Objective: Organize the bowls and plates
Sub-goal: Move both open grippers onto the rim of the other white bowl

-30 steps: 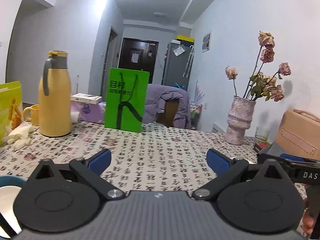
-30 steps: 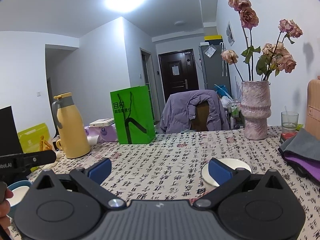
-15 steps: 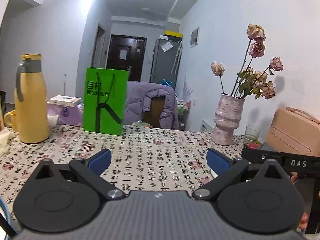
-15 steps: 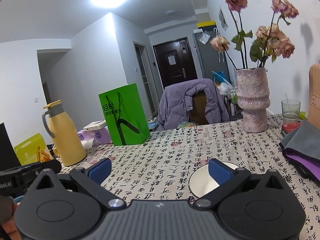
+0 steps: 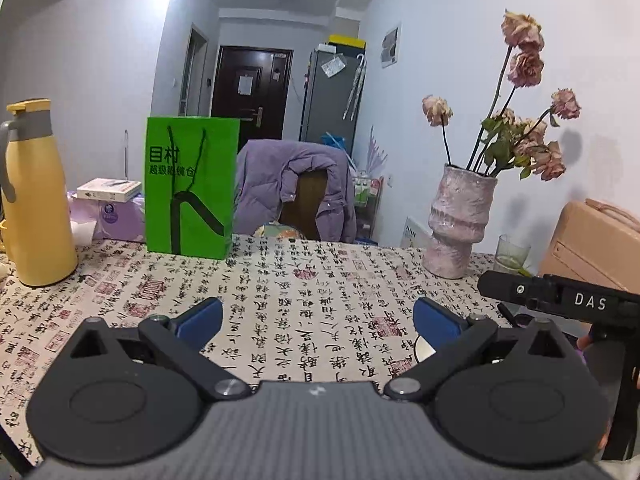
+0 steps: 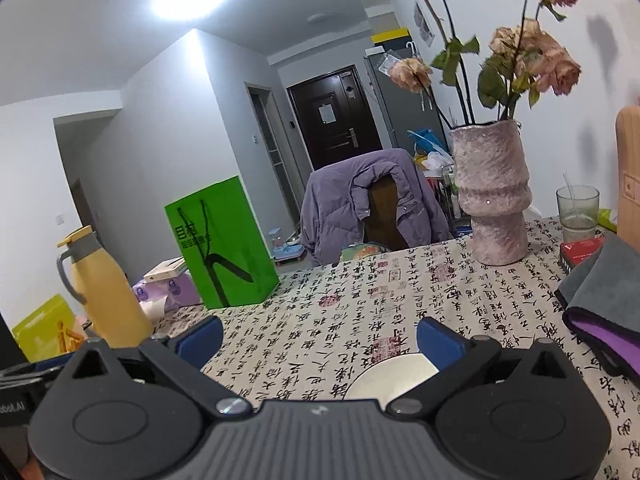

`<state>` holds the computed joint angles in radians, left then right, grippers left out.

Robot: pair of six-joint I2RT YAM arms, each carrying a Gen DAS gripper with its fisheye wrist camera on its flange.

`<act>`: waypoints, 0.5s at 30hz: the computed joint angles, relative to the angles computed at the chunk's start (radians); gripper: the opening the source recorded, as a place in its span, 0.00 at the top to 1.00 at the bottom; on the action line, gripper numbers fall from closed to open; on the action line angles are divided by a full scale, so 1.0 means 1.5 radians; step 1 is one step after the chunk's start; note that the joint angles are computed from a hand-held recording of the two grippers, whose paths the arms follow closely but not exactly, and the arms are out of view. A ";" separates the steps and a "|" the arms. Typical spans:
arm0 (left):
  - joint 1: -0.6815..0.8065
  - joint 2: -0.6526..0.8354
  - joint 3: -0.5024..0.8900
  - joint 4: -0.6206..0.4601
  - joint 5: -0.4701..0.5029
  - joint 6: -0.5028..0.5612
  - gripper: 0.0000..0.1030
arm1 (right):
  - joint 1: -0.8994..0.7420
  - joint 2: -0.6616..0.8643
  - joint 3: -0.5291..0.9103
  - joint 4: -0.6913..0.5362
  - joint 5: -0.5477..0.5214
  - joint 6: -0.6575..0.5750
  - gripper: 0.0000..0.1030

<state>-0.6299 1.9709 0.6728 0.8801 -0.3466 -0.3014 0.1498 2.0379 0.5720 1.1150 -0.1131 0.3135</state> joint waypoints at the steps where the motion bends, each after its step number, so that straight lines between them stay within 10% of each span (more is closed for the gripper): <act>1: 0.000 0.005 0.013 -0.014 0.000 -0.004 0.00 | -0.008 0.011 0.007 0.003 -0.008 0.006 0.00; 15: -0.007 0.106 0.175 -0.124 -0.011 -0.040 0.00 | -0.088 0.110 0.042 0.056 -0.089 0.084 0.00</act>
